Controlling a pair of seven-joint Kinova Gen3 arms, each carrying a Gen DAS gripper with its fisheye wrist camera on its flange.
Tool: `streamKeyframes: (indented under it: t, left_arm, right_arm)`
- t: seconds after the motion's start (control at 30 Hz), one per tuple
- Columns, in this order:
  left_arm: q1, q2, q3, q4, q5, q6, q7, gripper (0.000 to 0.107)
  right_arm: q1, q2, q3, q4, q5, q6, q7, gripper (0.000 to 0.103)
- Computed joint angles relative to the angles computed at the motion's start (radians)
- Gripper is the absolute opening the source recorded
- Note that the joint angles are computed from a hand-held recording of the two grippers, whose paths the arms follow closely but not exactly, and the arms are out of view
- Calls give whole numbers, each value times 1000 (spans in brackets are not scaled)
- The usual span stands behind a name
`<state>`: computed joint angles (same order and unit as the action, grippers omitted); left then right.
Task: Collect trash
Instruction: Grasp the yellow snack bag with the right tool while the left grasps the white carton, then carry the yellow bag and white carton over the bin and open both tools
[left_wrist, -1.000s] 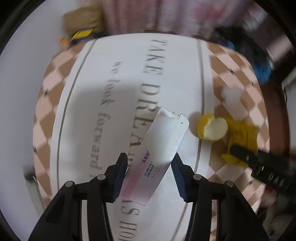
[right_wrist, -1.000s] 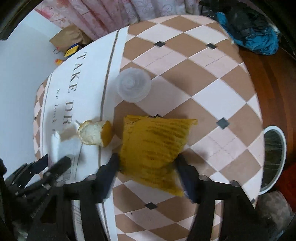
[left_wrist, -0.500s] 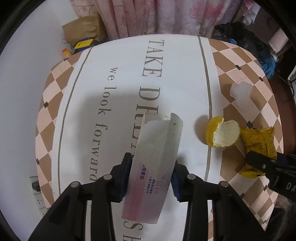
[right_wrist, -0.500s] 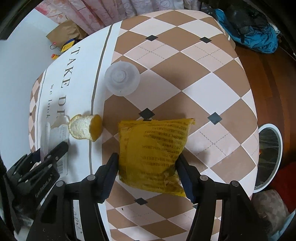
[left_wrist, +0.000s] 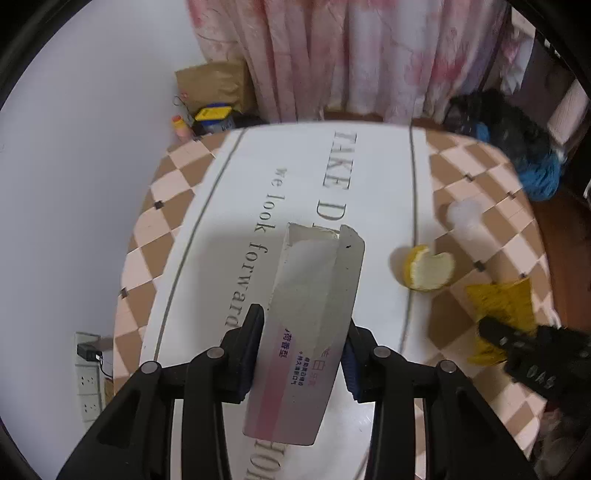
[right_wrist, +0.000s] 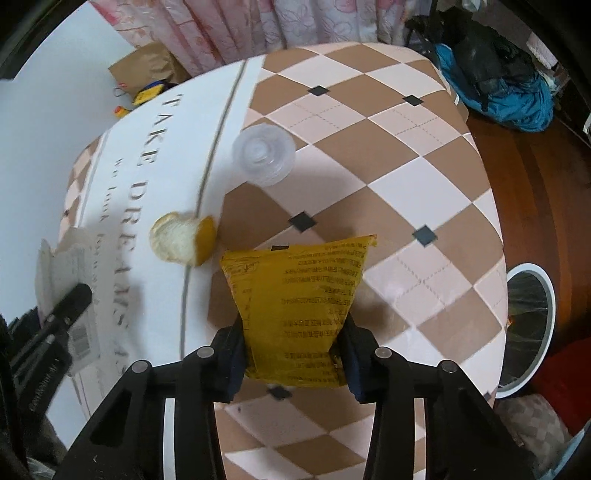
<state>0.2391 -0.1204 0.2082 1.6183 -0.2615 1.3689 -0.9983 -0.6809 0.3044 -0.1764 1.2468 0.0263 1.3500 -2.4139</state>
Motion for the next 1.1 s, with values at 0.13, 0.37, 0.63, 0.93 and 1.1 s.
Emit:
streamKeyframes:
  t: [0.13,0.37,0.63,0.93,1.1]
  left_arm:
    - [7,-57,33,-20,-9,32,47,35]
    - [20,-128,135,-102,-26,110,131,35]
    - [36,-122,288,-244,-58,172,220,35]
    - [205,87,510,-445,-241,197,401,35]
    - [355,251,539,-540,-331,179,462,35]
  right_arm:
    - [-26,-72,-15,54,23,-41,-26,44]
    - [-40,-234,-69,118,75,-55,-70,43]
    - [46,-439,-123,155,99,-18,-65,43]
    - [198,-661,-48,229,38,69,44,43]
    - [275,-763,87,292,19,123,162,43]
